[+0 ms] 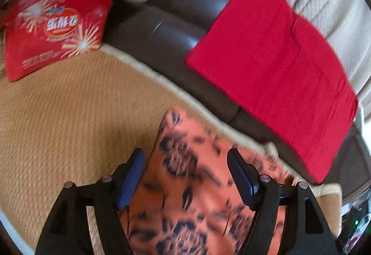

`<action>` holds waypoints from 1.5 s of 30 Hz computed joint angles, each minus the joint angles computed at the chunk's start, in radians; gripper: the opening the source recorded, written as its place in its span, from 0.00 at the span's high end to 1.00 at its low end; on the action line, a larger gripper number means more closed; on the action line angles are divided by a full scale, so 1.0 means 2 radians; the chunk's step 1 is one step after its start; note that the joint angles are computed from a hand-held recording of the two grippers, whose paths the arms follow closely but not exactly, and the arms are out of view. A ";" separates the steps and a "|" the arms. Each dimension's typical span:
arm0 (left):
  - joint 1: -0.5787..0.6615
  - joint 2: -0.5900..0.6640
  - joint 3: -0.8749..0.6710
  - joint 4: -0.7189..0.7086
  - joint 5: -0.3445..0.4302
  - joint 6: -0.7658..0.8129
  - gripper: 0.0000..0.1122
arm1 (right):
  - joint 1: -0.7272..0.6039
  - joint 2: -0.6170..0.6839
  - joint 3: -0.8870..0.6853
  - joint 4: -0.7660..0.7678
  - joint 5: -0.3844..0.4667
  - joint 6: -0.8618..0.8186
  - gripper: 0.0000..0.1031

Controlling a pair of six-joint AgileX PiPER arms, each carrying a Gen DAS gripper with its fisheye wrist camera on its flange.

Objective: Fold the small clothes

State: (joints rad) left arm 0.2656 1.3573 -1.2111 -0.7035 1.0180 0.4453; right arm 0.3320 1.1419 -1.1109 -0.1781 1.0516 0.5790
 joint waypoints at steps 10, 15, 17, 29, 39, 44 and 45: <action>-0.066 -0.032 0.042 0.048 -0.015 -0.001 0.34 | 0.052 0.087 -0.010 -0.166 0.012 0.193 0.46; -0.067 -0.012 0.026 0.053 -0.017 -0.011 0.34 | -0.117 -0.013 0.055 -0.137 0.000 0.322 0.45; -0.074 0.003 0.012 0.059 -0.026 -0.023 0.34 | -0.201 -0.065 0.080 -0.091 -0.021 0.294 0.45; -0.142 -0.014 0.028 0.121 -0.056 -0.037 0.34 | -0.151 -0.070 0.082 0.112 -0.138 0.039 0.47; -0.215 0.007 0.018 0.175 -0.045 -0.054 0.34 | -0.352 -0.111 0.093 0.270 -0.042 -0.128 0.66; -0.222 0.003 0.029 0.181 -0.053 -0.059 0.34 | -0.517 -0.087 0.087 0.422 -0.001 -0.261 0.19; -0.227 0.002 0.034 0.185 -0.057 -0.062 0.34 | -0.521 -0.082 0.093 0.430 -0.009 -0.262 0.19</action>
